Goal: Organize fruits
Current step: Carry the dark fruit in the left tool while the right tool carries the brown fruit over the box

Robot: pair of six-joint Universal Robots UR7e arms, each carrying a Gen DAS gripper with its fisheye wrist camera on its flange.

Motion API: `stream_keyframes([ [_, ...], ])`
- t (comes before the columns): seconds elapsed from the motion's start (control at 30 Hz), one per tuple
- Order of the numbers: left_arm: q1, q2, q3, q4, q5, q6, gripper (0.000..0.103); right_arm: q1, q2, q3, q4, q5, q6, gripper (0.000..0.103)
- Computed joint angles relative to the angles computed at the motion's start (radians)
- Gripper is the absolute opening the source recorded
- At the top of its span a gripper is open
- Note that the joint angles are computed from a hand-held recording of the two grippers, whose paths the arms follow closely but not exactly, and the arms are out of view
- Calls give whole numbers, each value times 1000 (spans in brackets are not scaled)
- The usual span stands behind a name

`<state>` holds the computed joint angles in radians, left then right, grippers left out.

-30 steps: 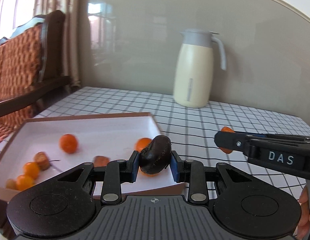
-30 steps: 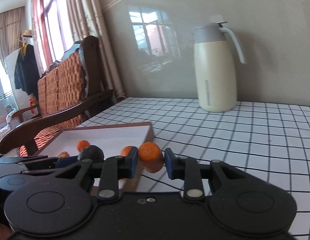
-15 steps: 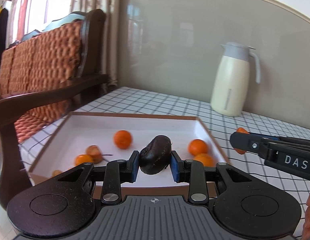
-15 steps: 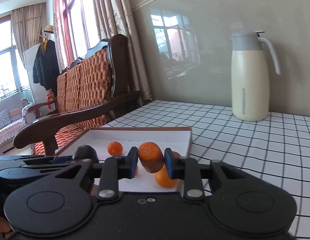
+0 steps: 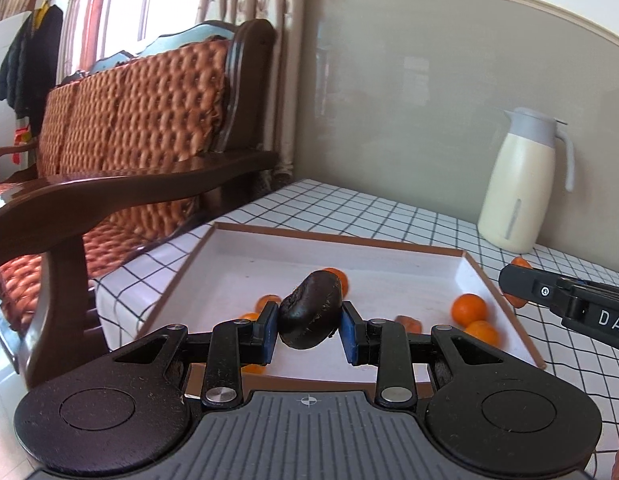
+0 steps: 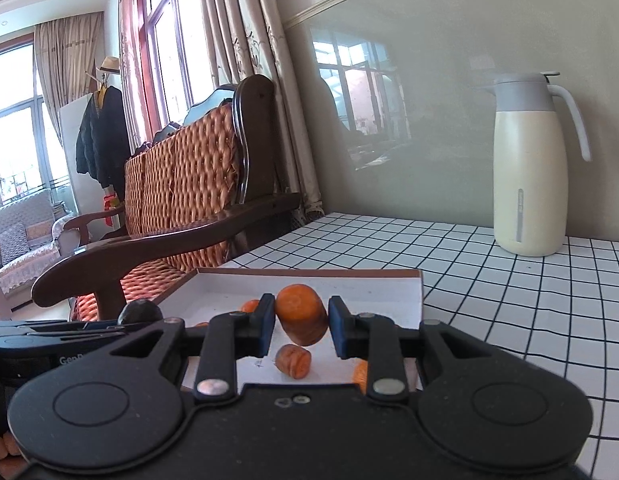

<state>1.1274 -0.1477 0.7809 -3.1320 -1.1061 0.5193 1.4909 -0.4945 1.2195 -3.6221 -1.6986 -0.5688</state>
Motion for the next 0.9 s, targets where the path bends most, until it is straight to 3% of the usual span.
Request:
stream_keyframes([
  [0.37,19,37,-103,25,12,2,33,6,47,-67,27,-2,11,20],
  [0.7,23,129,-287,107,10,15,33,1,84,-145,51,-28,53,20],
  [0.9,27,225,-485,218,17,9,33,0,117,-213,78,-53,49,20],
])
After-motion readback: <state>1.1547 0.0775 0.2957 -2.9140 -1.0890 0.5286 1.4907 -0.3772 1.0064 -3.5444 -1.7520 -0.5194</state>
